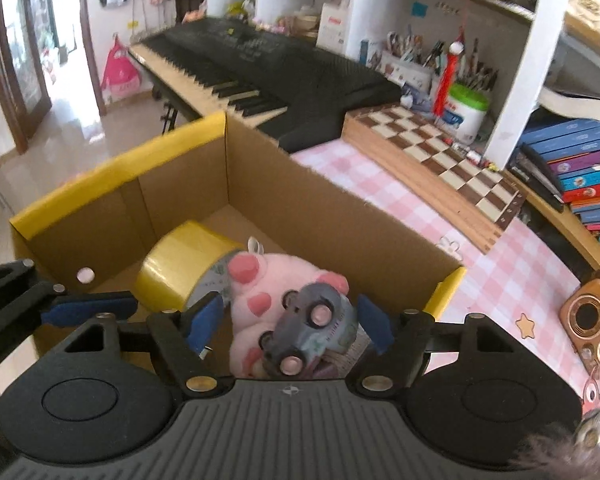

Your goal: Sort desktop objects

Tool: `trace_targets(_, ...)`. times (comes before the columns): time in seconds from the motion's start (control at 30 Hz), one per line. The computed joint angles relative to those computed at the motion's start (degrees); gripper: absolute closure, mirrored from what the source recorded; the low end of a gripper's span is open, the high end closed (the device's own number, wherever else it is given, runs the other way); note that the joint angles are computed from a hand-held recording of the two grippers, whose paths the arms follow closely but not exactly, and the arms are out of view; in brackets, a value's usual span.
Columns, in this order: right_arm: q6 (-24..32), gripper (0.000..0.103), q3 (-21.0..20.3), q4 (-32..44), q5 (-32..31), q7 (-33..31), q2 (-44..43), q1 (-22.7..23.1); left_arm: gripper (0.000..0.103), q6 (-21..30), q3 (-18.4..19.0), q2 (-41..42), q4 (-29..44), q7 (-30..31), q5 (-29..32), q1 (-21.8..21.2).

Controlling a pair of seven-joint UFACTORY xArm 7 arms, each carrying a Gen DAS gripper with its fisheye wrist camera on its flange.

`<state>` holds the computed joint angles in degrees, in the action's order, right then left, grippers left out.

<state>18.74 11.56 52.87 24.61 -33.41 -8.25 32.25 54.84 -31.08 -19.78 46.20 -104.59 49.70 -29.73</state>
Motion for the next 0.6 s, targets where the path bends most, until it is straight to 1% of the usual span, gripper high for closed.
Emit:
trace_targets(0.1,-2.3,0.029,-0.7,-3.0,2.5,0.7,-4.0,0.7,0.018,1.1,-0.6,-1.1,-0.2,0.4,0.1,-0.4)
trace_targets(0.2,-4.7,0.029,-1.6,-6.3,3.4,3.2,-8.2,1.6,0.018,2.3,-1.4,-2.7,-0.4,0.8,-0.1,-0.7)
trace_targets(0.3,-7.4,0.029,-2.1,-10.0,1.9,7.1,-12.6,2.0,0.015,3.9,-2.9,-4.7,-0.6,0.6,0.0,-0.6)
trace_targets(0.37,-9.3,0.029,-1.6,-12.8,-0.1,10.9,-15.7,1.3,0.013,5.1,-4.2,-6.0,-0.6,0.6,0.0,-0.5)
trace_targets(0.43,-10.8,0.029,-0.2,-15.3,-2.1,15.0,-18.5,-0.3,0.013,6.4,-5.4,-7.4,-0.6,0.9,-0.3,-0.6)
trace_targets(0.5,-12.0,0.029,1.9,-18.1,-3.8,19.7,-21.6,-2.6,0.013,7.5,-6.7,-8.7,-0.5,0.9,-0.7,-0.5)
trace_targets(0.6,-12.3,0.029,4.9,-21.8,-5.8,26.2,-26.4,-5.6,0.012,9.0,-8.6,-10.7,-0.4,1.3,-1.8,-0.4)
